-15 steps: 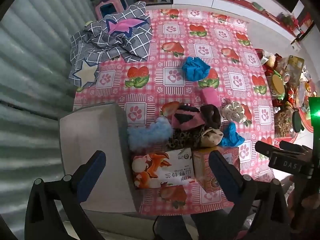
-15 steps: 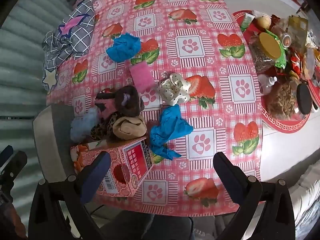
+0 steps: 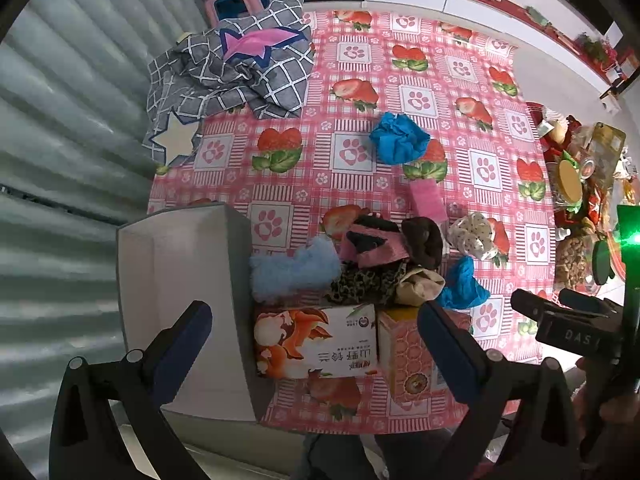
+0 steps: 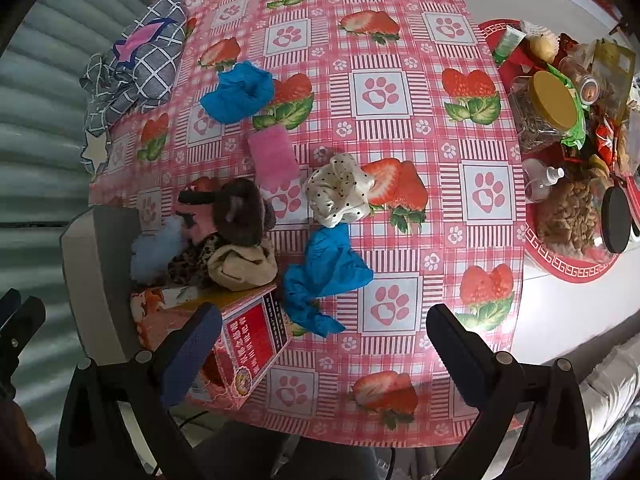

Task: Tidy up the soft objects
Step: 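Move both tools toward the soft items on the tablecloth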

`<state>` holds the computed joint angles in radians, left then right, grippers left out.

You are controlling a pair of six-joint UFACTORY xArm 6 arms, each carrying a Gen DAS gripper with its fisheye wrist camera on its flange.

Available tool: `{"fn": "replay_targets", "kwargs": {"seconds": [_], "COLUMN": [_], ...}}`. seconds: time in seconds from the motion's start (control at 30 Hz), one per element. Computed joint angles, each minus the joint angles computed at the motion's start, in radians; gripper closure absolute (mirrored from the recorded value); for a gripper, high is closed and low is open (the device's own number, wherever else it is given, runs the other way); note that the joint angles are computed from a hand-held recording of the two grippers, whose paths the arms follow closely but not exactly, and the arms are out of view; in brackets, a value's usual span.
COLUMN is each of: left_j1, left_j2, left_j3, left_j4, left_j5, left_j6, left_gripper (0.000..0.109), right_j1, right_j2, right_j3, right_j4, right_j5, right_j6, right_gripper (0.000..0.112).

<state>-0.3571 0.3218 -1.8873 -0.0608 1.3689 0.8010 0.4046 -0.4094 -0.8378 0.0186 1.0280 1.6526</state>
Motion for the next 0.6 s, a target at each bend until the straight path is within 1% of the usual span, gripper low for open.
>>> {"fn": "replay_targets", "kwargs": {"seconds": [0.07, 0.17, 0.23, 0.27, 0.6], "left_j1": [-0.006, -0.019, -0.027, -0.032, -0.067], "left_j2": [-0.004, -0.005, -0.007, 0.004, 0.023], "left_j3": [0.010, 0.015, 0.022, 0.004, -0.010], "left_j4": [0.009, 0.032, 0.045, 0.055, 0.091], "left_j5": [-0.002, -0.003, -0.010, 0.001, 0.014], "left_j6": [-0.009, -0.022, -0.031, -0.035, -0.060], "left_gripper": [0.006, 0.006, 0.006, 0.006, 0.006], "right_j1": [-0.004, -0.006, -0.009, -0.012, -0.030], "right_j2": [-0.007, -0.008, -0.015, -0.020, -0.052], "right_j3": [0.010, 0.011, 0.021, 0.027, 0.073], "right_j4": [0.009, 0.005, 0.008, 0.016, 0.048], "right_j5": [-0.006, 0.022, 0.018, 0.014, -0.002], "right_j6": [-0.012, -0.012, -0.016, -0.022, -0.039], "right_gripper": [0.009, 0.009, 0.009, 0.009, 0.009]}}
